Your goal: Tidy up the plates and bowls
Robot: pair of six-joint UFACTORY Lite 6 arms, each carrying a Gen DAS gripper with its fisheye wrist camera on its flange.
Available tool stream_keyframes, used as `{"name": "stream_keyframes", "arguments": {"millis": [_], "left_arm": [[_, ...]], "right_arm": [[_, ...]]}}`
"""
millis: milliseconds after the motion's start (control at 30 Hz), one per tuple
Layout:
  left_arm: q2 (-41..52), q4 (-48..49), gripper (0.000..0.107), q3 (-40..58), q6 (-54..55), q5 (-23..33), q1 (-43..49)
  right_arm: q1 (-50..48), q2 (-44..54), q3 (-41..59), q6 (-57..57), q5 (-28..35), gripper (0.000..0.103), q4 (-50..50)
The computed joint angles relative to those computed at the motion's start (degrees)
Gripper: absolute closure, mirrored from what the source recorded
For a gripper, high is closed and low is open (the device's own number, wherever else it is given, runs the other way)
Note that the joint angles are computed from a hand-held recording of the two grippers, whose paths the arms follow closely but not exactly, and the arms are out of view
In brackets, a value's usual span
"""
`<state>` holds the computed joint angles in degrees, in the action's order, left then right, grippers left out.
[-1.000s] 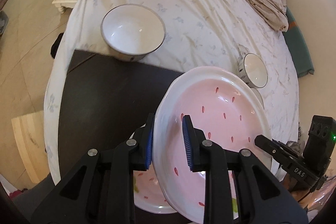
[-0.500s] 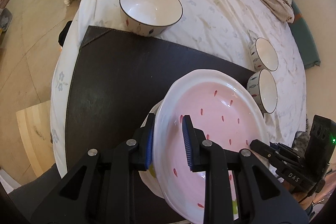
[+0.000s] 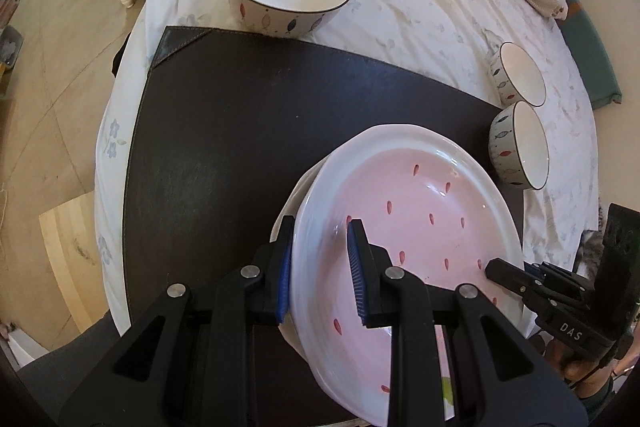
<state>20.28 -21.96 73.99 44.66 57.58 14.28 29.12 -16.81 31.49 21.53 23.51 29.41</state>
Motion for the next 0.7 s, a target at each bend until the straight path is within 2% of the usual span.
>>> {"name": "stream_keyframes", "arguments": {"millis": [433, 700], "left_arm": [[-0.17, 2.60, 0.086, -2.17, -0.29, -2.17, -0.25], [-0.95, 3.12, 0.086, -3.00, -0.63, -4.14, -1.12]], "right_arm": [[2.91, 2.32, 0.70, 3.15, -0.55, 0.083, -1.40], [1.77, 4.17, 1.22, 0.59, -0.72, 0.082, 0.84]]}}
